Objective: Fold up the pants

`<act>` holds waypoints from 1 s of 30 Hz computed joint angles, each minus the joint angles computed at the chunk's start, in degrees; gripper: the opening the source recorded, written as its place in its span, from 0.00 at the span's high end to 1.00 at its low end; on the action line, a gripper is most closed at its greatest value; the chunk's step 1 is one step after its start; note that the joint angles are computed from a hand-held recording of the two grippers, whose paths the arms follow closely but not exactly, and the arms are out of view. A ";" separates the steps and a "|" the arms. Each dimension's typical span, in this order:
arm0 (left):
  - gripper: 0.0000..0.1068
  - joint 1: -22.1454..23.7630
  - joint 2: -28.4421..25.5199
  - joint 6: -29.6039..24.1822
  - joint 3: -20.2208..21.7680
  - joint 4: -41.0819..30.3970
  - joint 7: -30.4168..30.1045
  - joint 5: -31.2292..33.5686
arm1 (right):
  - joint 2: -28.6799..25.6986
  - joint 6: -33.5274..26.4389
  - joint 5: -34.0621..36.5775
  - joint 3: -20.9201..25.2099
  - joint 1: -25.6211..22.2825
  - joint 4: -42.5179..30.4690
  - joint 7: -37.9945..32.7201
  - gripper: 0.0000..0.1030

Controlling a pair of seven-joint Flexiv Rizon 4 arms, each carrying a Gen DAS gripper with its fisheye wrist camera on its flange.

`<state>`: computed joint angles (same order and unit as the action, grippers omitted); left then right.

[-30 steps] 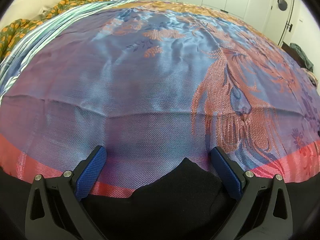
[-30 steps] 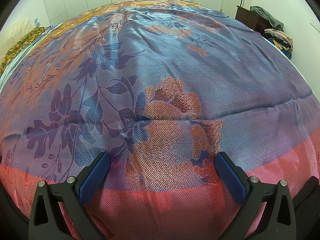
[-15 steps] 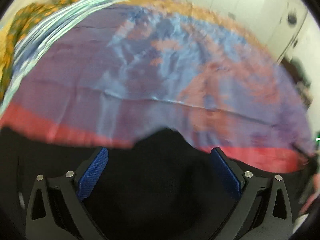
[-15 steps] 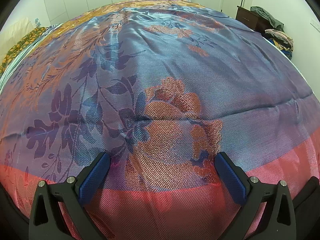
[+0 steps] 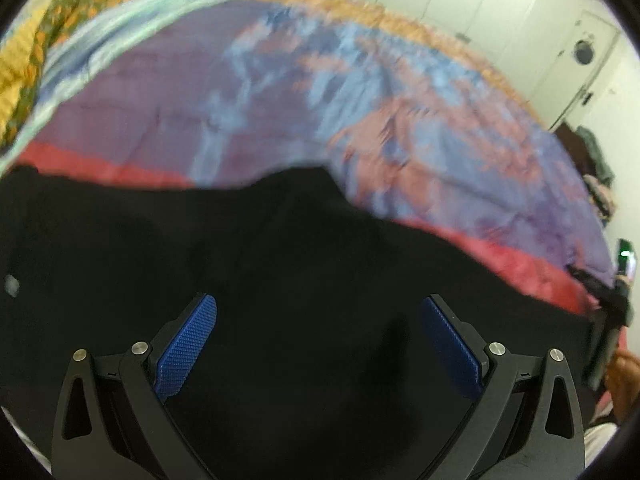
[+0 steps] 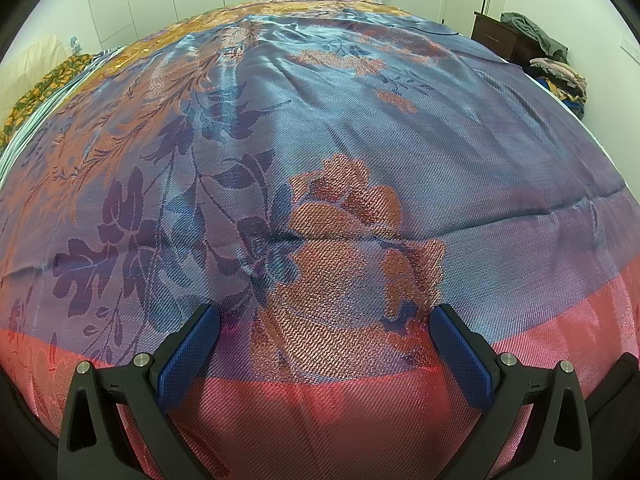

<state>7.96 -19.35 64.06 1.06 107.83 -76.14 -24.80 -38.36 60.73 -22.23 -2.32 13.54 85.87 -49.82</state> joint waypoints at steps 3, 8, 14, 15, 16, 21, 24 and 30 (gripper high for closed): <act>0.04 -0.26 -1.15 7.03 -0.97 2.55 3.05 0.28 | 0.11 0.60 1.97 -2.33 1.87 0.29 -0.98 0.00; 0.04 -1.24 -1.34 11.63 -0.43 3.99 2.26 2.74 | -0.09 -0.02 1.33 4.50 -3.79 -0.66 -1.46 0.00; 0.04 0.62 -0.90 14.59 -3.08 6.01 5.02 -0.12 | 7.96 3.32 35.49 27.20 -26.68 -0.12 -28.94 0.10; 0.04 0.74 -1.03 15.12 -3.28 6.09 5.34 -0.45 | 11.44 4.02 40.88 27.99 -29.32 2.21 -33.43 0.10; 0.04 0.60 -1.03 15.34 -3.19 6.15 5.32 -0.45 | 15.44 4.70 44.15 29.12 -33.08 5.45 -35.40 0.10; 0.04 0.00 -0.98 15.65 -2.70 6.30 4.90 -0.13 | 30.90 -6.37 72.17 26.95 -44.81 14.64 -41.71 0.09; 0.04 -0.54 -1.11 15.16 -1.97 5.86 4.07 0.80 | 34.05 -11.09 81.29 24.73 -46.53 18.81 -45.09 0.09; 0.04 -1.12 -0.97 13.98 -0.87 5.30 2.54 2.65 | 28.71 -8.08 81.91 20.98 -40.72 19.54 -44.16 0.22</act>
